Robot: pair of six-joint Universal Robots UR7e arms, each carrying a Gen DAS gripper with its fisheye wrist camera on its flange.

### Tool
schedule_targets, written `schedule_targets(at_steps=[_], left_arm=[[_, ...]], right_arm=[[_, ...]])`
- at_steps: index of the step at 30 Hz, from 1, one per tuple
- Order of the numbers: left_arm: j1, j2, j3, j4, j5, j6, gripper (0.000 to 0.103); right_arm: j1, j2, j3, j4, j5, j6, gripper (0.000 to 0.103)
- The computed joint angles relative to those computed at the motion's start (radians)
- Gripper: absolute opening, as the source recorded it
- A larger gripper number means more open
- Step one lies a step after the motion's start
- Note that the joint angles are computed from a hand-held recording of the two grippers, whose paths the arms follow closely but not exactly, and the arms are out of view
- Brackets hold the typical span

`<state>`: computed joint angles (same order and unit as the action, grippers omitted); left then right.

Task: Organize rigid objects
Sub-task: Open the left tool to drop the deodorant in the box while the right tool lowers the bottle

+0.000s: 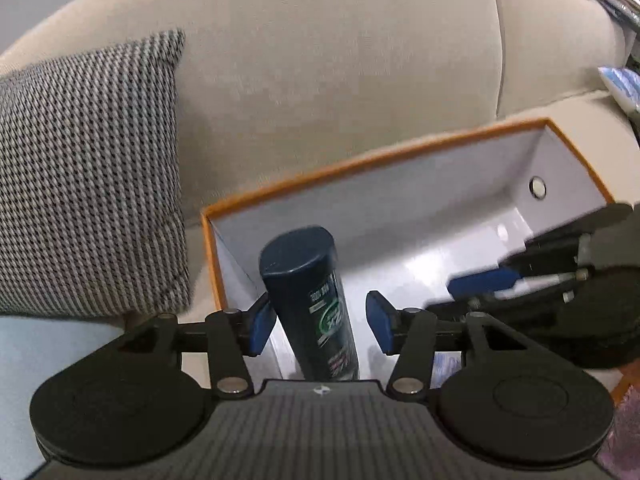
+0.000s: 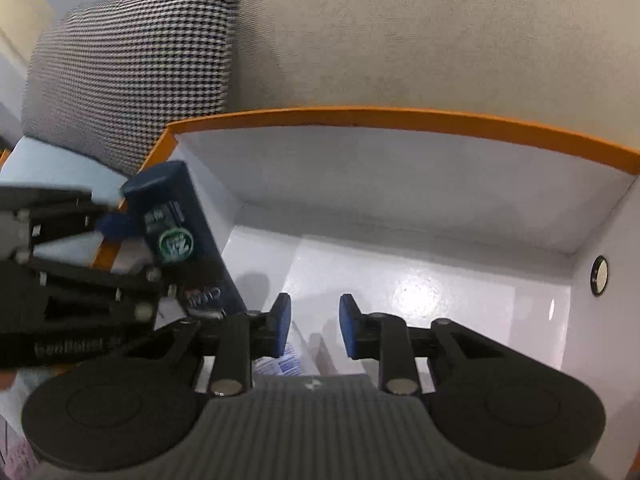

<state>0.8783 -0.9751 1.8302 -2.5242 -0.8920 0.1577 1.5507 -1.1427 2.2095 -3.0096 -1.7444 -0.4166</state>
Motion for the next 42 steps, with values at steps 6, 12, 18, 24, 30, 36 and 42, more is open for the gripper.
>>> schedule_targets(at_steps=[6,12,18,24,30,36,42], left_arm=[[-0.009,0.02,0.006,-0.109,0.036,0.032,0.053],[-0.005,0.012,-0.009,-0.04,0.012,0.001,0.035],[0.009,0.002,0.004,-0.016,-0.017,-0.021,0.034],[0.014,-0.016,0.019,0.01,-0.041,-0.032,0.034],[0.011,-0.044,0.051,-0.048,-0.033,-0.013,0.034],[0.006,-0.064,0.043,0.021,-0.028,-0.032,0.034],[0.003,-0.095,0.08,0.025,-0.03,-0.045,0.033]], right_arm=[[0.032,-0.001,-0.034,0.135,-0.052,-0.041,0.052],[0.081,0.066,-0.084,0.226,-0.157,-0.072,0.052],[0.122,0.139,-0.17,0.348,-0.241,-0.046,0.053],[0.123,0.174,-0.206,0.31,-0.256,0.068,0.047],[0.081,0.193,-0.246,0.233,-0.237,0.262,0.047],[0.081,0.243,-0.292,0.193,-0.185,0.345,0.044],[0.088,0.296,-0.335,0.237,-0.069,0.392,0.037]])
